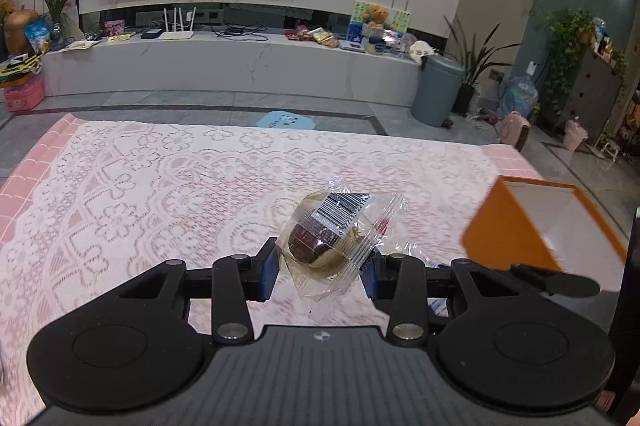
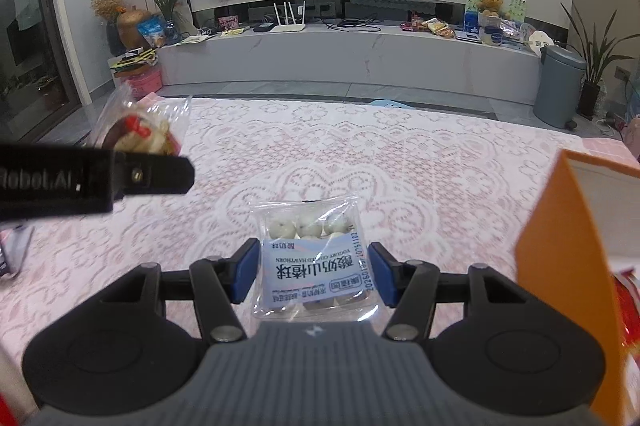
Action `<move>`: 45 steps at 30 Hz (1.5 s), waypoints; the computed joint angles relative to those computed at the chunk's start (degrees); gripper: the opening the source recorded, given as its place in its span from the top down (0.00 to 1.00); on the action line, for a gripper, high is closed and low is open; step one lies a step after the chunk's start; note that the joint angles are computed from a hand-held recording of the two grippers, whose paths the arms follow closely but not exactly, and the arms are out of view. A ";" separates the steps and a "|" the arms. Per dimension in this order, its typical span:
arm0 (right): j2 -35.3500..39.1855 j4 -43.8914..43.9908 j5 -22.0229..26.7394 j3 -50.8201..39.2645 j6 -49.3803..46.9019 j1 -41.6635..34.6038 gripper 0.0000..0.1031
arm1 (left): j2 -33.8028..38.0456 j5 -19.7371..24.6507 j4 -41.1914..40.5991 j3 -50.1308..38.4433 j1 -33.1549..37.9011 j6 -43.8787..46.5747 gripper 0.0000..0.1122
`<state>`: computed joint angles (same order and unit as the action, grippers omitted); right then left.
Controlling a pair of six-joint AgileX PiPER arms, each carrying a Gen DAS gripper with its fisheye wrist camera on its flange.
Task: Organize snacks
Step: 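Lift the brown-egg pack with the left tool while the right tool carries the white-ball pack over the box, then lower both packs into the orange box and open both tools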
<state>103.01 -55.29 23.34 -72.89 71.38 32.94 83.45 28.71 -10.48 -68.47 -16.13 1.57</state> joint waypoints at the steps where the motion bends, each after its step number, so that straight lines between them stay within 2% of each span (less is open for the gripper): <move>1: -1.58 -0.80 0.18 1.72 1.10 0.57 0.44 | -1.27 0.10 0.92 0.83 -0.78 -1.30 0.59; 8: -15.01 -3.52 3.16 14.00 7.96 4.08 0.44 | -9.66 0.77 8.85 6.68 -7.54 -12.65 0.59; 12: -22.43 -4.09 6.84 19.90 10.98 7.27 0.44 | -12.78 1.90 14.76 7.78 -12.55 -19.82 0.59; 17: -32.32 3.48 7.79 25.07 5.75 7.12 0.44 | -13.67 2.87 21.25 7.34 -19.85 -27.38 0.59; 21: -39.34 8.04 12.57 26.61 -1.82 6.81 0.44 | -11.60 2.58 23.50 5.47 -24.48 -30.70 0.59; 26: -47.64 16.25 16.71 27.37 -15.57 1.05 0.44 | -5.98 1.27 19.22 1.02 -27.70 -27.74 0.59; 32: -51.22 31.62 16.58 26.98 -39.94 -15.35 0.44 | 2.80 2.76 10.69 -8.09 -29.76 -16.96 0.59; 36: -50.46 42.77 15.21 26.55 -56.30 -26.95 0.44 | 9.21 5.70 7.79 -15.21 -31.01 -10.21 0.59; 41: -46.66 54.27 13.97 25.47 -72.94 -38.82 0.44 | 17.03 10.42 -2.76 -23.71 -29.64 1.81 0.59; 45: -42.67 62.78 14.32 24.02 -84.41 -46.09 0.44 | 23.13 15.10 -1.07 -31.45 -29.60 4.80 0.59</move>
<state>60.34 7.49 37.66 -48.87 -13.03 -13.15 106.57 43.80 -11.55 -99.92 -45.73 6.37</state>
